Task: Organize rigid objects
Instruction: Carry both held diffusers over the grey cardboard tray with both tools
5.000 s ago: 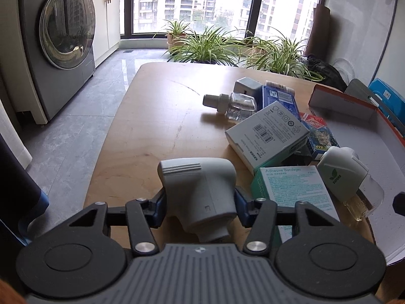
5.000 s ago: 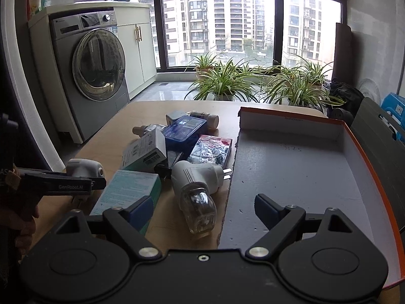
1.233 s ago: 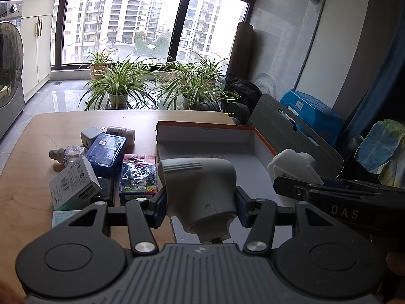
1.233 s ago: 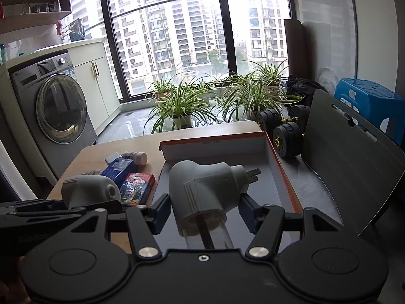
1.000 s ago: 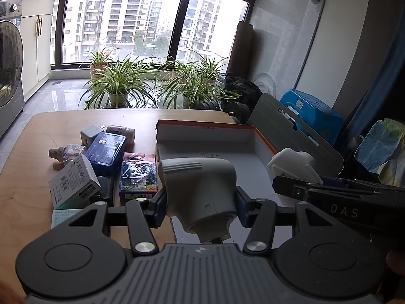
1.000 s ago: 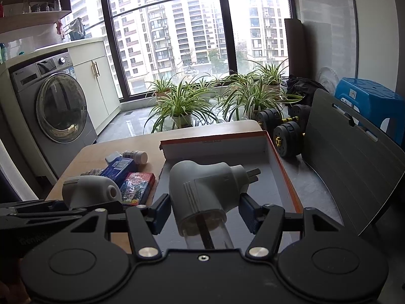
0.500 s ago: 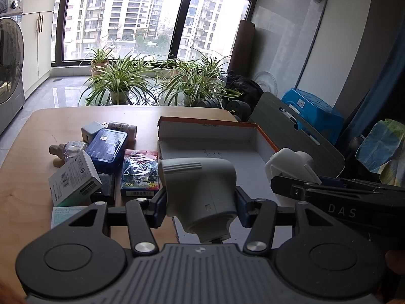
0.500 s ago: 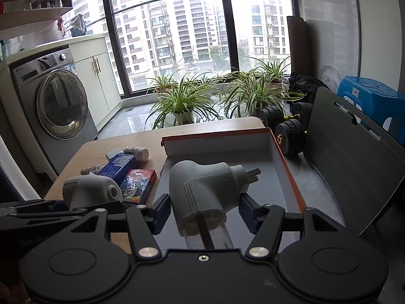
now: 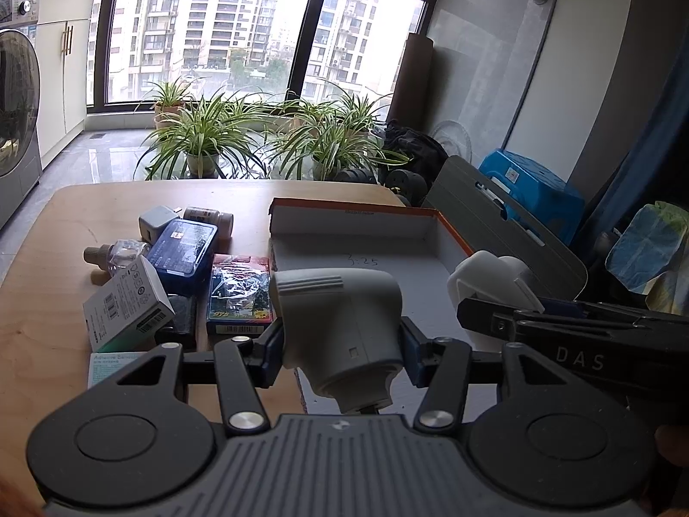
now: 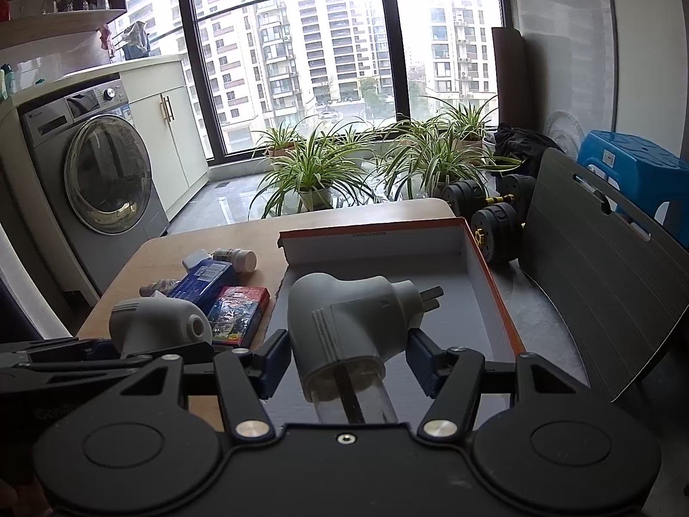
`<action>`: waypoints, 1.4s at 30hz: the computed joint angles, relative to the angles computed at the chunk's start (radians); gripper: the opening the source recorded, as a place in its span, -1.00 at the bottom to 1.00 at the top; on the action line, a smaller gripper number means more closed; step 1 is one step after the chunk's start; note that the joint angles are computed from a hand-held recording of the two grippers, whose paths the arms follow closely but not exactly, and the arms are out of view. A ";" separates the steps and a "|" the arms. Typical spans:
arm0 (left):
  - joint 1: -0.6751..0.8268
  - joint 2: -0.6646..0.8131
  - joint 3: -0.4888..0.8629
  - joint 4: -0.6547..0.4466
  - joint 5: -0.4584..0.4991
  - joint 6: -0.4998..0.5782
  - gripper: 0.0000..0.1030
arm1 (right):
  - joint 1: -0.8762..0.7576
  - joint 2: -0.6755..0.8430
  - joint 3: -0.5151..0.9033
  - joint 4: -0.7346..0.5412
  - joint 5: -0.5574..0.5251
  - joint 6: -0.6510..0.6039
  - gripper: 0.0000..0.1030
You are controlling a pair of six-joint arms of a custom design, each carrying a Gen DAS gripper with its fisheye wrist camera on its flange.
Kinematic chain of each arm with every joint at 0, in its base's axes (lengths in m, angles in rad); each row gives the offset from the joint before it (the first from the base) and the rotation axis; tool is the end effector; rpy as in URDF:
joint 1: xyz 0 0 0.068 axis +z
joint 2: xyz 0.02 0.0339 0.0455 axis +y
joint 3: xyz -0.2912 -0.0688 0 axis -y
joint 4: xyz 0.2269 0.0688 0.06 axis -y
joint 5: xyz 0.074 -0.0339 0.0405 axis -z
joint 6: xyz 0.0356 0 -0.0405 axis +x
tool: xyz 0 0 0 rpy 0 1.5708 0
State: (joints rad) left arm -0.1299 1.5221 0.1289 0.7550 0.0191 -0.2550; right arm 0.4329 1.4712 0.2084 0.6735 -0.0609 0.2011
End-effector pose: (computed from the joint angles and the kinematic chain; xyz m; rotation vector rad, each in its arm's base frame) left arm 0.1913 -0.0257 0.1263 -0.1281 2.2152 -0.2344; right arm 0.1880 0.0893 0.1443 -0.2887 2.1716 0.4282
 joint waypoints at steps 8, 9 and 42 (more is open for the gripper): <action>-0.001 0.001 0.000 0.001 0.001 -0.002 0.05 | 0.001 -0.003 0.009 -0.014 0.001 -0.001 0.37; -0.001 0.003 0.000 0.002 0.001 -0.002 0.05 | -0.001 -0.003 0.011 -0.016 -0.001 -0.001 0.37; -0.003 0.042 -0.012 0.050 0.003 -0.008 0.05 | 0.002 -0.011 0.033 -0.050 0.001 -0.001 0.37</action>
State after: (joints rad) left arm -0.1330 1.5639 0.1167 0.8055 0.0217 -0.2627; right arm 0.4346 1.4601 0.2413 0.6234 -0.0594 0.1999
